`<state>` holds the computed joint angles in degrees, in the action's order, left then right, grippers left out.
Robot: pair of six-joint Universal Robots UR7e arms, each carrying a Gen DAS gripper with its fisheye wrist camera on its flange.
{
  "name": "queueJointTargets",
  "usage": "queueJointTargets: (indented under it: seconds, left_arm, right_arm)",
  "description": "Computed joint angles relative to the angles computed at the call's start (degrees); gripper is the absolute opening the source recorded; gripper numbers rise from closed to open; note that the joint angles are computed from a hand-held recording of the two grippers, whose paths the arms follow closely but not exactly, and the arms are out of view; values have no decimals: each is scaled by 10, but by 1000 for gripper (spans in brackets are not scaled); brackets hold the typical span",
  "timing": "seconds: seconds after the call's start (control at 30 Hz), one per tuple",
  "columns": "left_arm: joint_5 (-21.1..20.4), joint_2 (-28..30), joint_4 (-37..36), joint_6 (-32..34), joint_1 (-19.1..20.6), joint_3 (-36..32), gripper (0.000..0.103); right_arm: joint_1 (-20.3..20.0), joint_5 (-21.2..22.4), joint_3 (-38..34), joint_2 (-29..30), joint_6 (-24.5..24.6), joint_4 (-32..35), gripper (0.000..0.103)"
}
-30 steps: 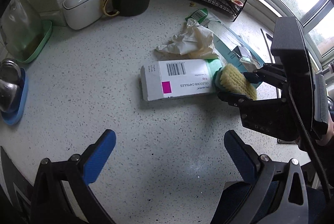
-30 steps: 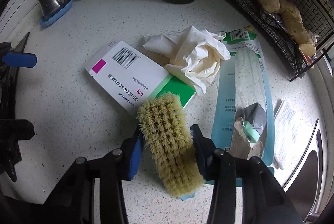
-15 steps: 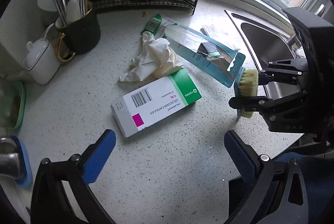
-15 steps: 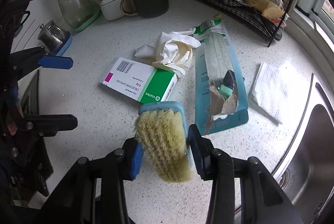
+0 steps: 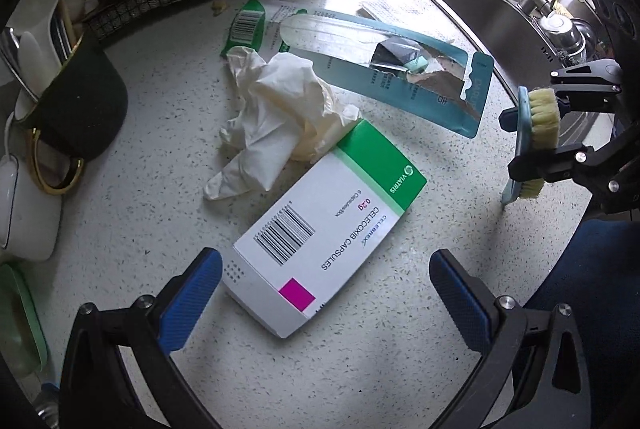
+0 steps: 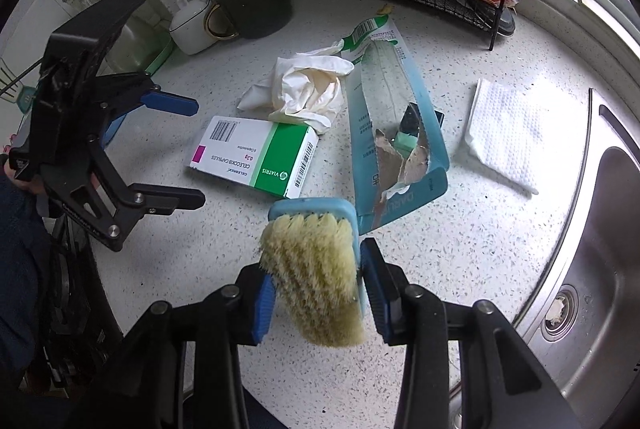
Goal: Collect trash
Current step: 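Grasp the white-green medicine box with the left gripper while the right holds the brush, then lift the box and brush off the counter with both grippers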
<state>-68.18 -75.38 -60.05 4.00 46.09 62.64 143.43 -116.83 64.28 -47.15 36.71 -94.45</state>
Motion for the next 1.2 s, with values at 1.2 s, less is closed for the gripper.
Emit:
queueJointTargets:
  seconds: [1.2]
  left_arm:
    - [17,-107,-28,-167,-119,139,68]
  right_arm:
    - [32,-18,27,-30,20,-12,36]
